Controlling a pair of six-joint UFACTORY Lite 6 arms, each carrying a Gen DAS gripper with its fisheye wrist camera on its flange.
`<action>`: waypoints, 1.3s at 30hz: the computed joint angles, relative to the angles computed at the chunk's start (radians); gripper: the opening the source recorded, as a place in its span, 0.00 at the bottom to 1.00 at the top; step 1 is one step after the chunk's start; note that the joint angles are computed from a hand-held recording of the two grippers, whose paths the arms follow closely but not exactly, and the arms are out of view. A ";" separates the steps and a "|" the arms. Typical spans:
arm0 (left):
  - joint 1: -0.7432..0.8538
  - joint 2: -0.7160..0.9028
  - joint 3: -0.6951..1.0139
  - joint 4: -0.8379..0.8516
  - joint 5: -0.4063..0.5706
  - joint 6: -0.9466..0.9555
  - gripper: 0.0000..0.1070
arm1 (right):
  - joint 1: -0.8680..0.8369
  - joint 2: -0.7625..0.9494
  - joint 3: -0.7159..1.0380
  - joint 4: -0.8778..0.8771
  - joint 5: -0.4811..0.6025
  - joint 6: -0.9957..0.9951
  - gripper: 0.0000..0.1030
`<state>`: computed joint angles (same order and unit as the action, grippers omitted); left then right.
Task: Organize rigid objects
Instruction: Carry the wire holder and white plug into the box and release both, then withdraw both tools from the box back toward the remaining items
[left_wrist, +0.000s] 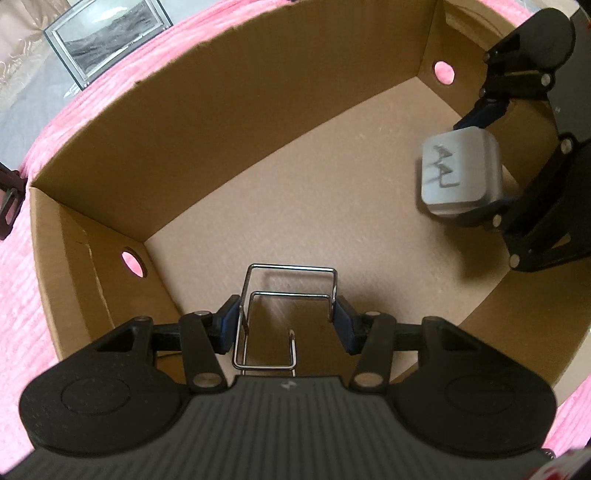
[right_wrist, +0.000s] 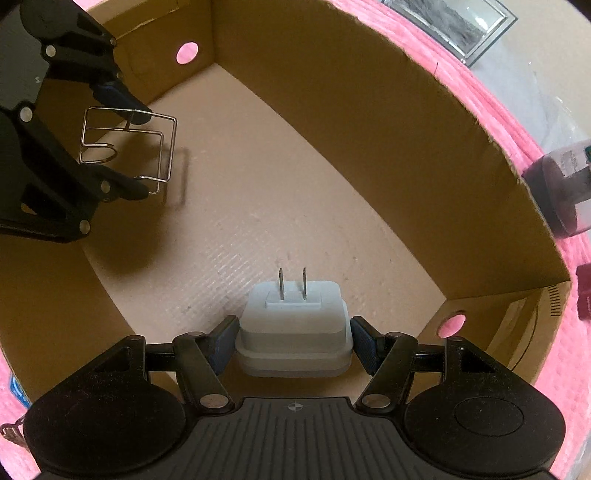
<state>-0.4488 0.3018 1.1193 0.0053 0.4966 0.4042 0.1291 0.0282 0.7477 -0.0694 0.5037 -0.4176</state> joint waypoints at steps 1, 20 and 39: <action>0.000 0.003 0.003 0.008 0.001 -0.007 0.45 | 0.001 0.005 0.002 -0.010 0.001 0.010 0.60; -0.013 0.072 0.059 0.113 0.039 -0.106 0.49 | -0.130 -0.202 -0.064 0.183 0.016 -0.195 0.61; 0.014 -0.633 -0.381 -0.232 -0.119 0.062 0.56 | -0.333 -0.944 -0.240 0.508 0.301 -0.298 0.61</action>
<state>-0.4344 -0.3312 0.7387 -0.2263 0.3777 0.4663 -0.2044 -0.9162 0.5075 0.4382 0.8042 -0.7155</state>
